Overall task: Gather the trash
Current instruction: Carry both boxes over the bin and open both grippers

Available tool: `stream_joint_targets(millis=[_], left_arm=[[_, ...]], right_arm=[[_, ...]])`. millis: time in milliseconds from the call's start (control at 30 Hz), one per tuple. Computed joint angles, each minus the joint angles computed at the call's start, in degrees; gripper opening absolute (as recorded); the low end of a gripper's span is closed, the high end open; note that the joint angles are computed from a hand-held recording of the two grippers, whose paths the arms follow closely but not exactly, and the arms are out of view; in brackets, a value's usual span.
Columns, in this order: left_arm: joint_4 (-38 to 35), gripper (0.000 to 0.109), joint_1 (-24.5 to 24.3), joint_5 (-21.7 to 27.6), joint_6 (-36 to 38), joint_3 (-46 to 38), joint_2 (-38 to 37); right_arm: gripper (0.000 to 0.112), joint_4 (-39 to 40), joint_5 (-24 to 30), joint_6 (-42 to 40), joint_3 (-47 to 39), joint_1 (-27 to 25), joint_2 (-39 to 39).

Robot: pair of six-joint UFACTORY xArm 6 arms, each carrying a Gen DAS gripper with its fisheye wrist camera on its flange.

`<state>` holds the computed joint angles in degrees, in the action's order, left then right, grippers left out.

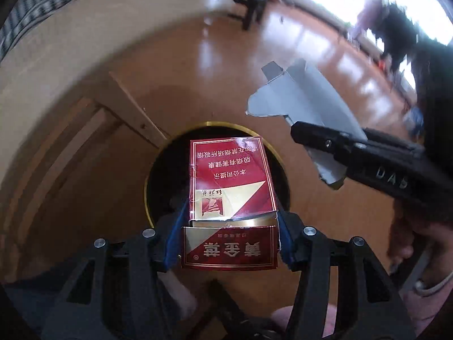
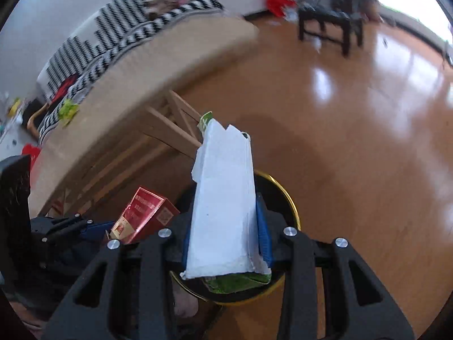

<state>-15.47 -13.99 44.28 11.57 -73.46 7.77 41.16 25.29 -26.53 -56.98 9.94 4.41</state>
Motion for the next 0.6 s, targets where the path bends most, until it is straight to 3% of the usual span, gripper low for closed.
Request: stream_joint_targets(millis=[167,367,600], left_arm=[[2.5,0.054,-0.1,-0.3,-0.8,-0.6,3.6],[0.1,0.054,0.6,0.3,2.2,-3.5,6.7],[-1.5,0.054,1.0,-0.3,3.0,-2.1,6.0]], right_arm=[[0.037,1.7,1.4,-0.3,0.5,-1.0,4.0],[0.037,4.7,3.1,-0.5,-1.5,-0.2,7.7],[0.037,5.3,3.2,0.0,-2.2,0.8,8.5]])
